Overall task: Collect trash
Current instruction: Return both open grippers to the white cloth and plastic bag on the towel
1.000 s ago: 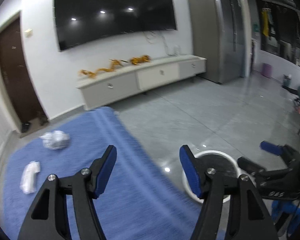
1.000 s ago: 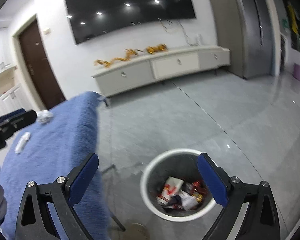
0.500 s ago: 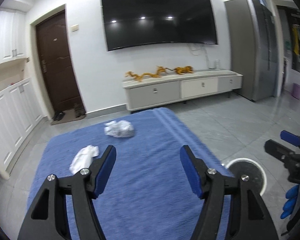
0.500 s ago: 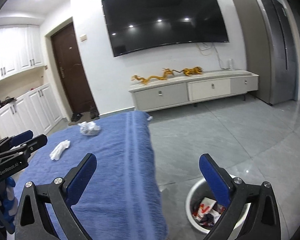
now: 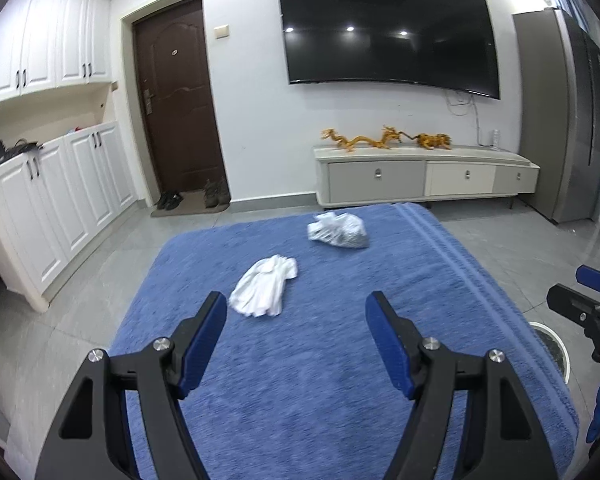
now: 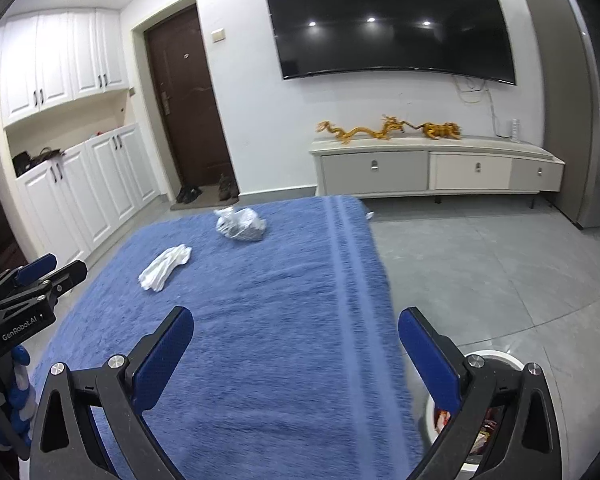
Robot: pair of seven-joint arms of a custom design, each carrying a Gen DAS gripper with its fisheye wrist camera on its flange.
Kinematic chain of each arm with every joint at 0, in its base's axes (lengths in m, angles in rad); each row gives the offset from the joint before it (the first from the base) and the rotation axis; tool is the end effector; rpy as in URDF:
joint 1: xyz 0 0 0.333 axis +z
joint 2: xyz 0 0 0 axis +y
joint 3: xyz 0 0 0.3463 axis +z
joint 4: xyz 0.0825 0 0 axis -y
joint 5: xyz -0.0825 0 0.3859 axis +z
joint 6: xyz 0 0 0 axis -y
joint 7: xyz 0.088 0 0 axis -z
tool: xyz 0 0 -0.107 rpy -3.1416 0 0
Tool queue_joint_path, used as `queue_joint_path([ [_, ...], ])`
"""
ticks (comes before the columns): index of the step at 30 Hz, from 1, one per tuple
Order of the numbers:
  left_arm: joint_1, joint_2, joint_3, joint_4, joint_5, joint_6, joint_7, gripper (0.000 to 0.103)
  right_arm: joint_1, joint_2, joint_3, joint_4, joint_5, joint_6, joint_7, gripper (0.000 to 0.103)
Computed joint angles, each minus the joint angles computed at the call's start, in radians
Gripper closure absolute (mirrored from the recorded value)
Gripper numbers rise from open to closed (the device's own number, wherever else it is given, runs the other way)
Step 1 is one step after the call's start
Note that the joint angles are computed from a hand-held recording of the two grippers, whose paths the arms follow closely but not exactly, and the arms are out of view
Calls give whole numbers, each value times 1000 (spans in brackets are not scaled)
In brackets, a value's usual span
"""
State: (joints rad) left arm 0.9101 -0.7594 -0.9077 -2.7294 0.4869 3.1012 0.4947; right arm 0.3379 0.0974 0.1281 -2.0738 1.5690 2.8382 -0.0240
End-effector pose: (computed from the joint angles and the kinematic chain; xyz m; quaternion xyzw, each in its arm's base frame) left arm 0.4052 -0.0632 0.4585 -0.7412 0.4525 -0.2118 0.4483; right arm 0.5483 0.2156 0.4470 -0.7841 0.3909 -0.1299 0.4642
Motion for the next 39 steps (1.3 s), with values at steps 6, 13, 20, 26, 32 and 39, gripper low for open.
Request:
queue_joint_path([
  [6, -12, 15, 47, -53, -5, 8, 4, 33, 19, 28, 19, 16, -69, 9, 33, 0],
  [13, 34, 74, 50, -68, -19, 42, 25, 33, 21, 79, 42, 54, -150, 15, 103, 0],
  [20, 108, 154, 8, -47, -38, 67, 60, 32, 4, 141, 72, 106, -219, 12, 161, 0],
  [26, 36, 290, 79, -35, -62, 103, 157, 32, -9, 182, 98, 134, -273, 17, 196, 0],
  [32, 5, 345, 95, -21, -102, 103, 216, 32, -24, 205, 121, 149, -317, 29, 232, 0],
  [39, 37, 370, 64, -7, -112, 99, 232, 32, -45, 226, 137, 161, -362, 28, 275, 0],
])
